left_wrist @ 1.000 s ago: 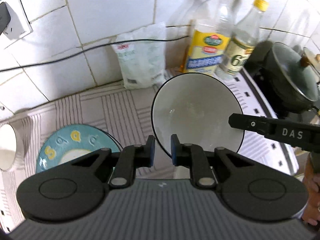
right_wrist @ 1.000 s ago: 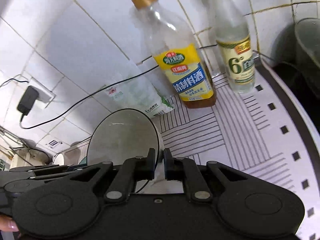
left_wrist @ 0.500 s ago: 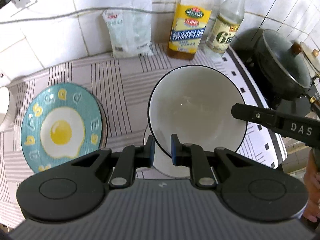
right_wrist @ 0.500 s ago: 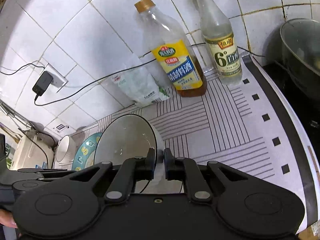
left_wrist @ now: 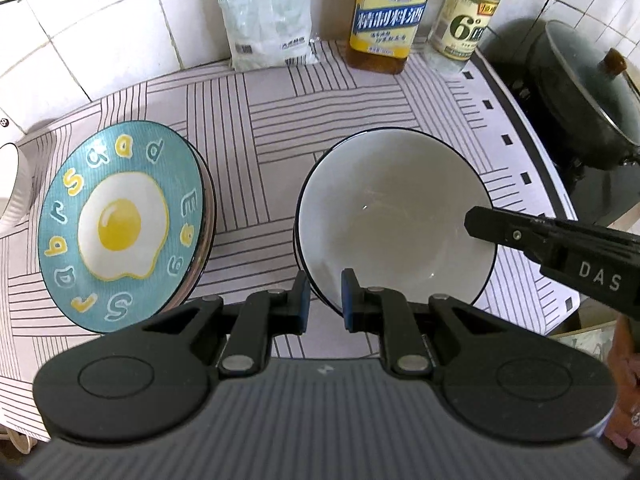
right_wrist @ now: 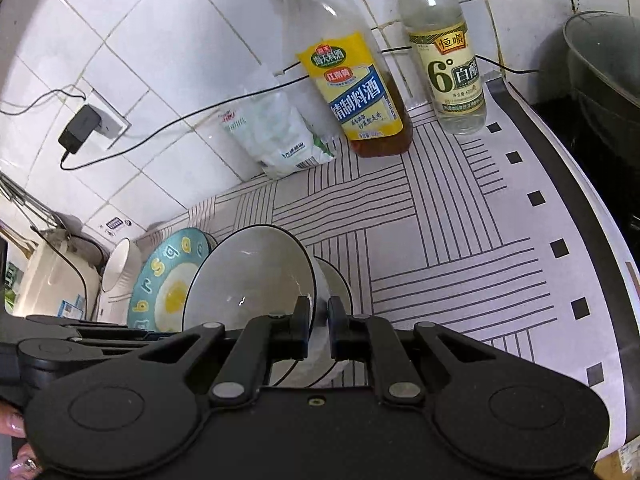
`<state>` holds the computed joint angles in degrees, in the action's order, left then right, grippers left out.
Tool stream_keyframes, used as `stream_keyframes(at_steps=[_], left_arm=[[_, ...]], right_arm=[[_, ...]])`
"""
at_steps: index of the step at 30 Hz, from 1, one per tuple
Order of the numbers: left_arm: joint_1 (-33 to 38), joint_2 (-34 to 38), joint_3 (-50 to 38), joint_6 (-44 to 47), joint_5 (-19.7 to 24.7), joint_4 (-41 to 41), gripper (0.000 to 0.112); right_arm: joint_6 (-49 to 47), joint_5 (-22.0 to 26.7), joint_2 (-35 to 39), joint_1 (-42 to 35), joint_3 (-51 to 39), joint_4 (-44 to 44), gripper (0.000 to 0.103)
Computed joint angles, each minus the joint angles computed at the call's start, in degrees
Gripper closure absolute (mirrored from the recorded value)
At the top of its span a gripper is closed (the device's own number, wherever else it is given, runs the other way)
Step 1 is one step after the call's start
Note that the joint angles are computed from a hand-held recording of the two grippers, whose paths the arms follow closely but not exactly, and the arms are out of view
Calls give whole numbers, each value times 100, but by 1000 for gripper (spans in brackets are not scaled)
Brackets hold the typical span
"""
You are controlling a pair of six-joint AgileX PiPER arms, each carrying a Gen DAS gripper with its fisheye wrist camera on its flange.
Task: Organize plates and bowls
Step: 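Set the nested bowls down beside the plate stack and open both tools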
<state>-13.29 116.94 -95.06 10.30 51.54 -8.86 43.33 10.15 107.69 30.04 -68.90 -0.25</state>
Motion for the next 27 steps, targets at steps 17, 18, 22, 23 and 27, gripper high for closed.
stream_keyframes(at_steps=[17, 18, 22, 23, 27], left_arm=[[-161, 756, -1124, -374, 1003, 477, 95], [-164, 805, -1201, -369, 1062, 468, 95], [-235, 915, -1359, -455, 1135, 552, 95], [-248, 923, -1371, -477, 1142, 572, 95], [-222, 919, -1379, -518, 1174, 500, 95]], right_arm=[[996, 655, 536, 313, -658, -2050, 91], [1123, 740, 576, 358, -715, -2295, 91], [1393, 973, 711, 448, -885, -2917, 91], [1322, 949, 713, 425, -886, -2857, 91], [1125, 843, 703, 365, -834, -2664, 91]])
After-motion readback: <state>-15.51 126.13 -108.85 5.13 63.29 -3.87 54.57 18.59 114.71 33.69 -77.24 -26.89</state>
